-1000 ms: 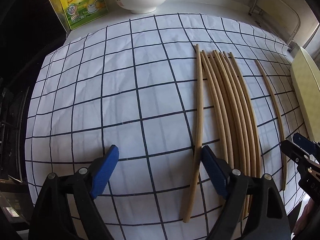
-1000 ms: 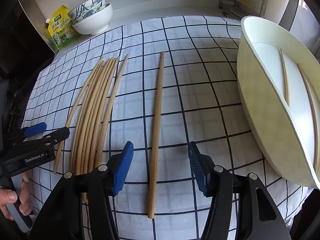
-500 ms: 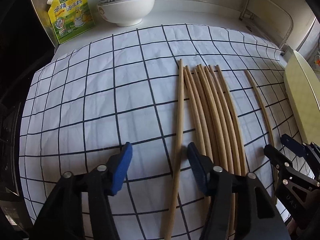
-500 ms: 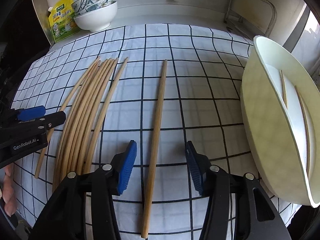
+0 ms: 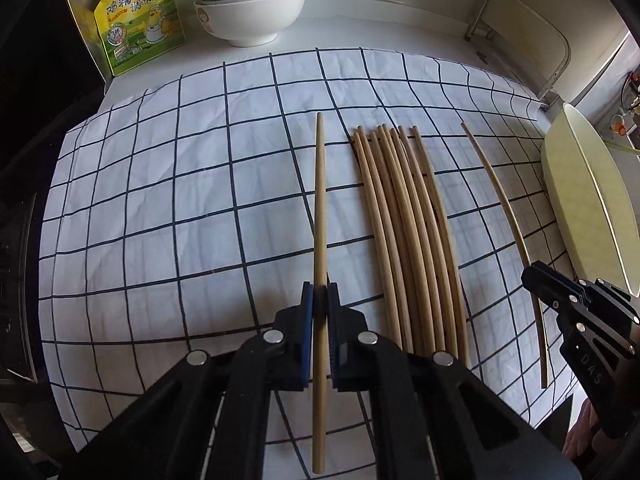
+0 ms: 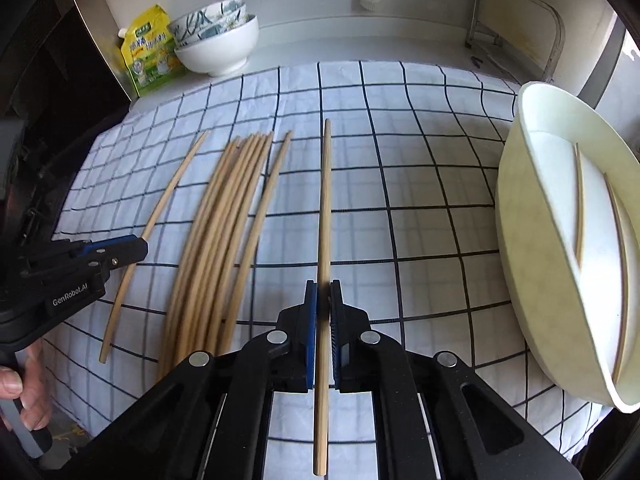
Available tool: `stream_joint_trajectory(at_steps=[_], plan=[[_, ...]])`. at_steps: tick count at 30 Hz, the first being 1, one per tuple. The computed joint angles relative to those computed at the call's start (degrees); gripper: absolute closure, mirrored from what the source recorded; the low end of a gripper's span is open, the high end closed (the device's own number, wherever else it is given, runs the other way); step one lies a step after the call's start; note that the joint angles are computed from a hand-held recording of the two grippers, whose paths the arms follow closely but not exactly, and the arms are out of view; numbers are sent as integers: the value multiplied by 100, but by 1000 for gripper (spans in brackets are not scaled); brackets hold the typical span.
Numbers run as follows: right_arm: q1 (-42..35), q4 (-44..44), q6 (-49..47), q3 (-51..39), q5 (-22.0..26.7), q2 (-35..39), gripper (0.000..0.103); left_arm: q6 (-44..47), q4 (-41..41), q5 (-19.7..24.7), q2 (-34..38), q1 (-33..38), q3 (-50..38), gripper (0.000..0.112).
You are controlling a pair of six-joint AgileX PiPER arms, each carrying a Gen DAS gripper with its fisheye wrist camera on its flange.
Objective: Organize utensils
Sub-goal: 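Close the left tool on a chopstick while the right tool grasps another, then carry both held chopsticks over the white basin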
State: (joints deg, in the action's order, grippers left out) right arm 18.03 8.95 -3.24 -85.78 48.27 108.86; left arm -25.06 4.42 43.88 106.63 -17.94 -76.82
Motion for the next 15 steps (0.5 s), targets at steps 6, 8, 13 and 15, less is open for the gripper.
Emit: stream_joint_trajectory(at_steps=[6,8,13,15], plan=[[-108,424,-316,-157,272,-451,97,-65,129,415,-500,-153,-251,105],[-231,566,-473,-202,358,-624,97,-129,209,528,-527,-267,-506,105],[-765,755,-620,-321,524,-935,97,-138,320,811,-187,-666,-1568,105],[-1064,753,-684,-343,552,-1027,97,-48,282,965,108,-857,-2158,105]])
